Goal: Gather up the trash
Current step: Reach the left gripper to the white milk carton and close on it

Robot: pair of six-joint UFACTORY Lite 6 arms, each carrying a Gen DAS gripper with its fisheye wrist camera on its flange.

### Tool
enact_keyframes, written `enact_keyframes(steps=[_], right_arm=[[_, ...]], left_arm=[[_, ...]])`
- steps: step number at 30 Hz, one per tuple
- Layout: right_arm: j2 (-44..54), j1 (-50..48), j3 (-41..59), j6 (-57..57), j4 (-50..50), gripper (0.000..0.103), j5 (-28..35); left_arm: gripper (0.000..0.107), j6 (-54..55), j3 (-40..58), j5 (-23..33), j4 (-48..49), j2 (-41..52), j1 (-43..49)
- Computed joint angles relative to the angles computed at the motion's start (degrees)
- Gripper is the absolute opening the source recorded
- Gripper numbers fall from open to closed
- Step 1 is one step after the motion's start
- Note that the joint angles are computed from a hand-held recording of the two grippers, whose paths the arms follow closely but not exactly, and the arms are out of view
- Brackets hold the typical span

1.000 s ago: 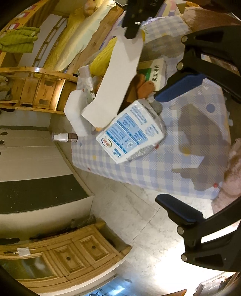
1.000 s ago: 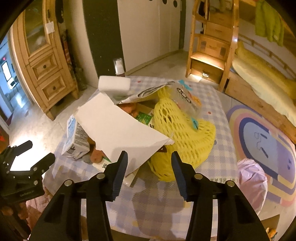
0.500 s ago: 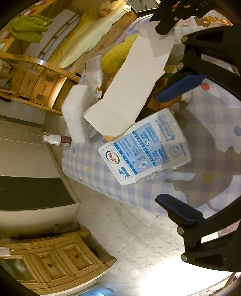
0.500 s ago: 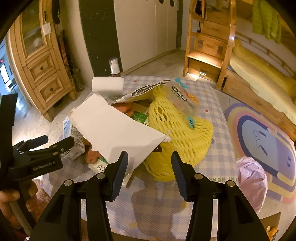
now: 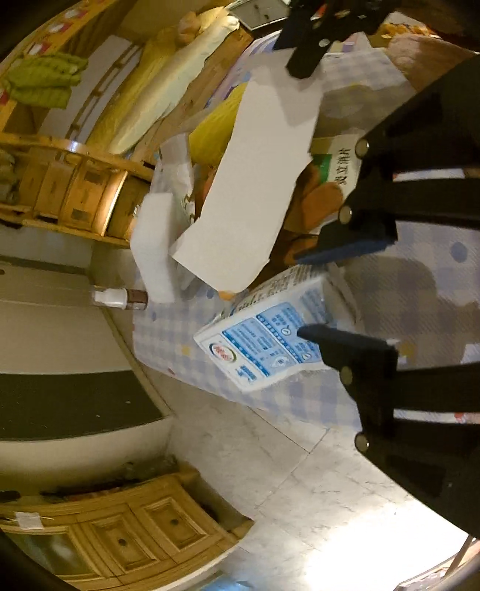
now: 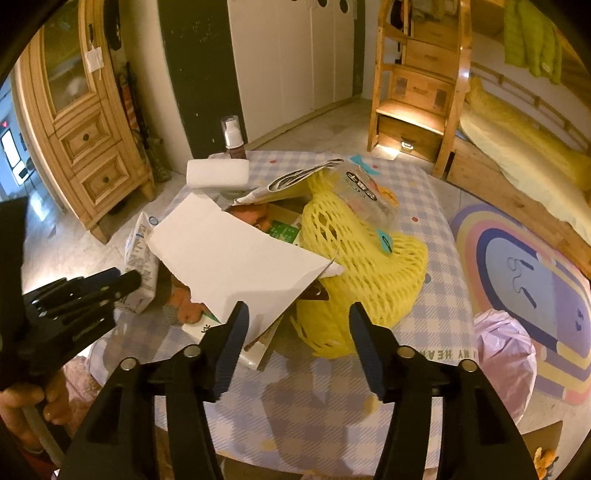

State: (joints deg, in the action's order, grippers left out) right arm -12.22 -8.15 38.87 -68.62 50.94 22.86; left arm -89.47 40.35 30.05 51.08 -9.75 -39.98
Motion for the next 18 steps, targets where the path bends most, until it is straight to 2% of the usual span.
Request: enact_keyframes(steps=[3, 5, 7, 10, 12, 18], right_arm=[[-0.5, 0.7, -0.7, 1.2, -0.7, 0.058, -1.0], [-0.6, 0.7, -1.0, 1.1, -0.7, 0.058, -1.1], [-1.1, 0.6, -1.2, 1.5, -1.2, 0.058, -0.8], [-1.7, 0.1, -1.8, 0.7, -0.7, 0.058, -0.7], [-1.7, 0.2, -1.6, 0.9, -0.8, 0.058, -0.6], [-1.7, -0.4, -1.8, -0.7, 0.2, 0.059, -0.5]], left_arm=[[0.038, 0.7, -3.1, -5.6, 0.7, -2.1, 2.8], [0.050, 0.9, -4.2, -8.1, 0.5, -1.9, 4.5], [0.075, -1.6, -4.9, -9.1, 1.8, -1.1, 5.0], [0.091, -5.6, -5.8, -9.7, 3.9, -0.9, 4.8], [0.092, -7.0, -6.4, -9.7, 4.7, -0.9, 5.1], [0.092, -11.0, -8.3, -16.3, 9.5, -2.0, 10.4]])
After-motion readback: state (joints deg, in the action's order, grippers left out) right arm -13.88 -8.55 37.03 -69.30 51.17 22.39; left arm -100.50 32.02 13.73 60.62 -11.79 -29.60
